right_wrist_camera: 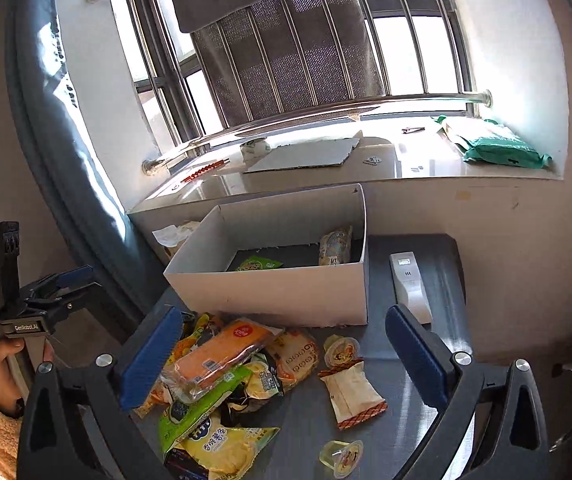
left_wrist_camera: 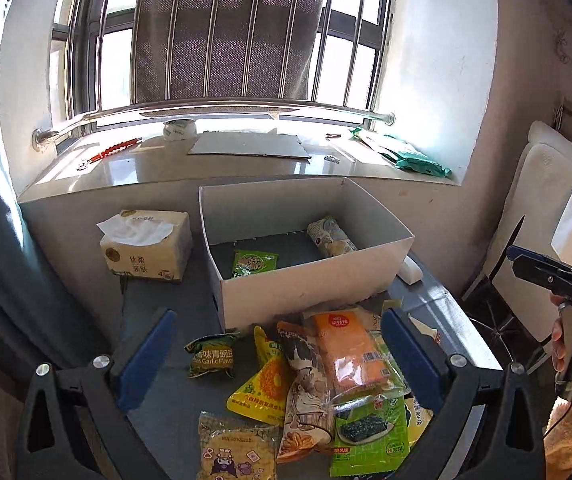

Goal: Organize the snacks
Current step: 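Carry chip bag into box with right gripper while left grasps seaweed pack, then grasp the clear jelly cup with the right gripper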

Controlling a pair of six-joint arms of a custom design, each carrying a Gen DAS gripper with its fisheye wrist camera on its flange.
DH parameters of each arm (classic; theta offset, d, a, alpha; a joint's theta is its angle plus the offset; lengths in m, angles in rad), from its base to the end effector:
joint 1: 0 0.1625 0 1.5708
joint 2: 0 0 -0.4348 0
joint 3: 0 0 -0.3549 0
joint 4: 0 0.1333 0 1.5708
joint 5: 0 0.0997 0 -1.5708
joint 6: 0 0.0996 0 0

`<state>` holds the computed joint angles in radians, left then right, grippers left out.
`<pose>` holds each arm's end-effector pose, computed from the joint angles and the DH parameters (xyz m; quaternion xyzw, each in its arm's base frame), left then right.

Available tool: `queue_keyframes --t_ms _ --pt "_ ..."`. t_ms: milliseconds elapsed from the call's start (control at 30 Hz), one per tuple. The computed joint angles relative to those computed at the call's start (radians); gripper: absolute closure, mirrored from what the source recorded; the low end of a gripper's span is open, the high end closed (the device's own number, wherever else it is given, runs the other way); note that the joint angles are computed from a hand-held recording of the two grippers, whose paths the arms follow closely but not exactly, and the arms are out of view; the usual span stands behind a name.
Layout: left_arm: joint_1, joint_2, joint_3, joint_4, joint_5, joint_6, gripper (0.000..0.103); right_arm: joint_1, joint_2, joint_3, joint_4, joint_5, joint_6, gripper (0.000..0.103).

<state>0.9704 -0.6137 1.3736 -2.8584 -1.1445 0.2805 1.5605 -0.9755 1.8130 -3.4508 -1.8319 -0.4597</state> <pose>-0.2767 -0.7129 0.1403 0.3524 0.8770 -0.2842 0.1610 0.1013 -0.6158 0.2964 0.1284 -0.8526 0.4539 0.2248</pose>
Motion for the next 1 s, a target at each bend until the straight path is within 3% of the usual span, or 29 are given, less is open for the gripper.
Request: queue_keyframes --t_ms 133,233,367,433,500,567,1000 --pt "0.031 -0.063 0.172 -0.041 -0.112 -0.099 0.0 -0.054 -0.013 0.174 -0.169 0.023 0.024 0.0" --pt "0.028 -0.089 0.268 -0.104 -0.093 -0.114 0.0 -0.103 -0.013 0.278 -0.255 0.032 0.053 0.0" --pt "0.03 -0.123 0.345 -0.154 -0.114 -0.131 0.0 -0.135 0.005 0.341 -0.301 -0.006 0.021 0.0" --pt "0.027 -0.137 0.373 -0.184 -0.119 -0.132 0.0 -0.132 0.028 0.339 -0.341 -0.061 -0.02 0.0" --pt "0.022 -0.149 0.389 -0.188 -0.126 -0.134 0.0 -0.134 0.04 0.328 -0.355 -0.066 -0.046 0.0" --pt "0.012 -0.154 0.4 -0.198 -0.112 -0.129 0.0 -0.137 0.045 0.306 -0.342 -0.05 -0.065 0.0" --pt "0.003 -0.191 0.443 -0.216 -0.087 -0.14 0.0 -0.131 0.156 0.124 -0.219 -0.144 -0.224 0.0"
